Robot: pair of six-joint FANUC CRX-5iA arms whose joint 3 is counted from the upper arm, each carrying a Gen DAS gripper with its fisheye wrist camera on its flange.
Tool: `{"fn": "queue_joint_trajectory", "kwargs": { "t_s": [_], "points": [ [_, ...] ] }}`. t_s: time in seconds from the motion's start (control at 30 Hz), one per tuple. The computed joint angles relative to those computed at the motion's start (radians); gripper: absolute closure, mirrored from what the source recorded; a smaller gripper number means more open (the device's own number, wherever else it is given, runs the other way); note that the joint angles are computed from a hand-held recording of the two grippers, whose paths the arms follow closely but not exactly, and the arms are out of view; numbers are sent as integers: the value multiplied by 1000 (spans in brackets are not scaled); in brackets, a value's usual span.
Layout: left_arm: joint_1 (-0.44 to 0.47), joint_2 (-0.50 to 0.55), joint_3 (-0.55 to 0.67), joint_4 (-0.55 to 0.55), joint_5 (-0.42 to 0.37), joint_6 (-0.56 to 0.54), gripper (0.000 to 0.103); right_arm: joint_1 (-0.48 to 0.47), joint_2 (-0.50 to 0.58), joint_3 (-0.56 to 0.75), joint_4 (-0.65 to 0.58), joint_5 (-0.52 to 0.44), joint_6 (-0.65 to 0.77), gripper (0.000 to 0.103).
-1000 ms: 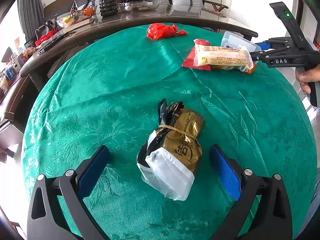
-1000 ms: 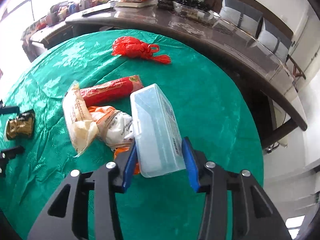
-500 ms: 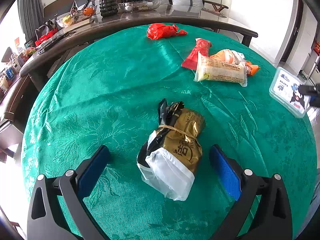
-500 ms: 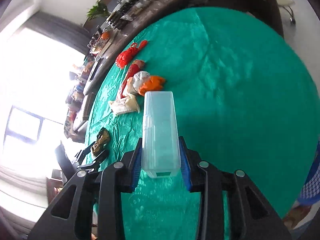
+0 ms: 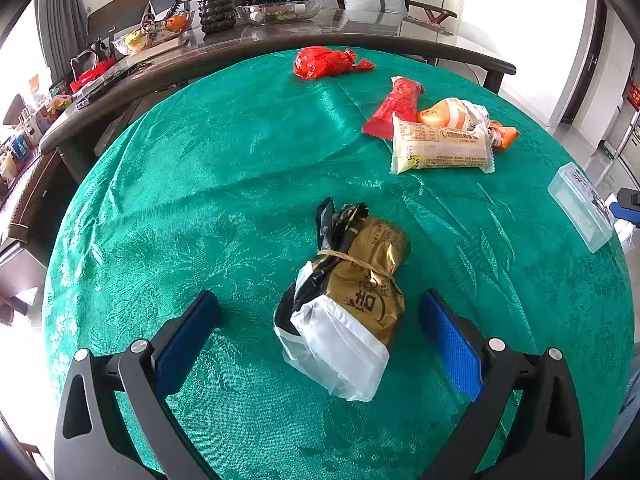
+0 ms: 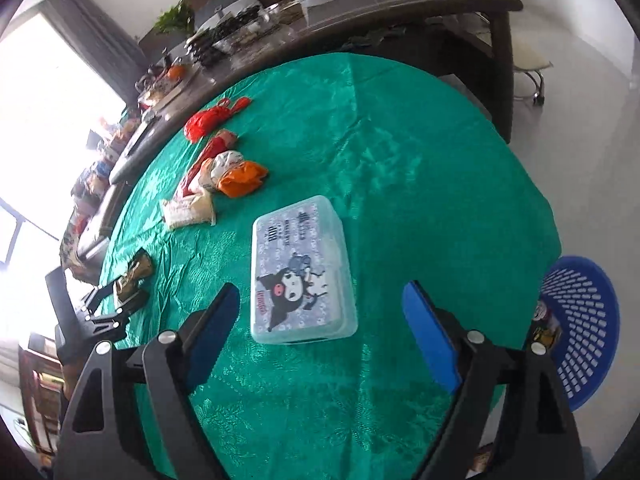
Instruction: Collect trash
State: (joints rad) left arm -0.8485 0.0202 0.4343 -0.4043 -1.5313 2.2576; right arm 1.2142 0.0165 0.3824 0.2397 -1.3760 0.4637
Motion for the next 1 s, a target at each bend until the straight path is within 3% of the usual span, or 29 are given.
{"fn": "queue_joint_trajectory", "kwargs": {
  "t_s": [0.13, 0.3, 0.47, 0.57, 0.67, 0.7, 0.73, 0.8, 0.87, 1.0],
  "points": [
    [6, -11, -13, 13, 18, 0, 5, 11, 223, 296, 35, -249, 196, 12],
    [101, -104, -128, 185, 144, -79, 5, -16, 393, 543, 1, -453, 318, 12],
    [49, -49, -25, 103, 67, -124, 5, -25, 503, 715, -9, -597, 384, 12],
    [24, 4, 49, 60, 7, -160, 5, -24, 529, 762, -6, -635, 387, 12],
    [18, 38, 88, 52, -32, -196, 13, -31, 555, 795, -11, -673, 379, 13],
    [15, 49, 99, 48, -45, -203, 14, -35, 570, 816, -17, -682, 369, 18],
    [14, 53, 104, 48, -50, -207, 17, -38, 557, 795, -24, -667, 356, 39],
    [14, 58, 105, 51, -61, -206, 26, -39, 513, 732, -27, -617, 324, 41],
    [23, 57, 100, 69, -63, -201, 53, -28, 469, 679, -13, -574, 315, 41],
    [39, 27, 68, 107, -27, -160, 61, -3, 397, 603, 1, -507, 305, 41]
  ]
}}
